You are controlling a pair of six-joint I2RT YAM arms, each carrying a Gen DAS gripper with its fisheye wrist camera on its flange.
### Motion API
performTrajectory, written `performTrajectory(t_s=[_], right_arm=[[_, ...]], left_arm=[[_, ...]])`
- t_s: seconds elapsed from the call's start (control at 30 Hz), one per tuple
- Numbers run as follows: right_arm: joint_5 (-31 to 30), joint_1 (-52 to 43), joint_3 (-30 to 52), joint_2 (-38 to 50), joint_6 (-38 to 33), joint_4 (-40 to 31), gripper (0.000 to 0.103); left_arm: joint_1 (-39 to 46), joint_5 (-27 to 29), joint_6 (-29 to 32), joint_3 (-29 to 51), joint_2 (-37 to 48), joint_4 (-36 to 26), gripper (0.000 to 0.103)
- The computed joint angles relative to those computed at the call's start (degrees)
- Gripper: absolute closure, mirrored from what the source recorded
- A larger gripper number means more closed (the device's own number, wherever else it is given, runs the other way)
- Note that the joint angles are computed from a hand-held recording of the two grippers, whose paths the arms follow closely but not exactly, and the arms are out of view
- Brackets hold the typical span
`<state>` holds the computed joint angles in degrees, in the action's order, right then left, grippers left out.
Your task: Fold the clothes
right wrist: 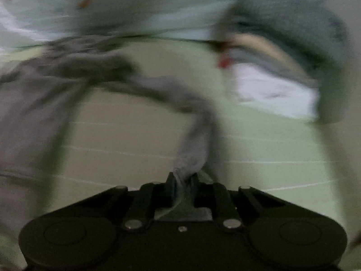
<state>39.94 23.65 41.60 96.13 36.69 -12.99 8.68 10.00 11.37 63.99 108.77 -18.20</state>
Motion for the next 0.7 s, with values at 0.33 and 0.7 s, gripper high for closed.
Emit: performTrajectory(t_s=[0.33, 0.7], right_arm=[[15.6, -16.9, -11.7, -17.1, -13.5, 2.6, 0.095], [1.0, -34.4, -10.0, -15.8, -13.1, 11.0, 0.07]], left_arm=[[0.1, -1.3, -0.8, 0.1, -0.3, -0.3, 0.023], [0.5, -2.7, -1.2, -0.8, -1.2, -0.4, 0.022]])
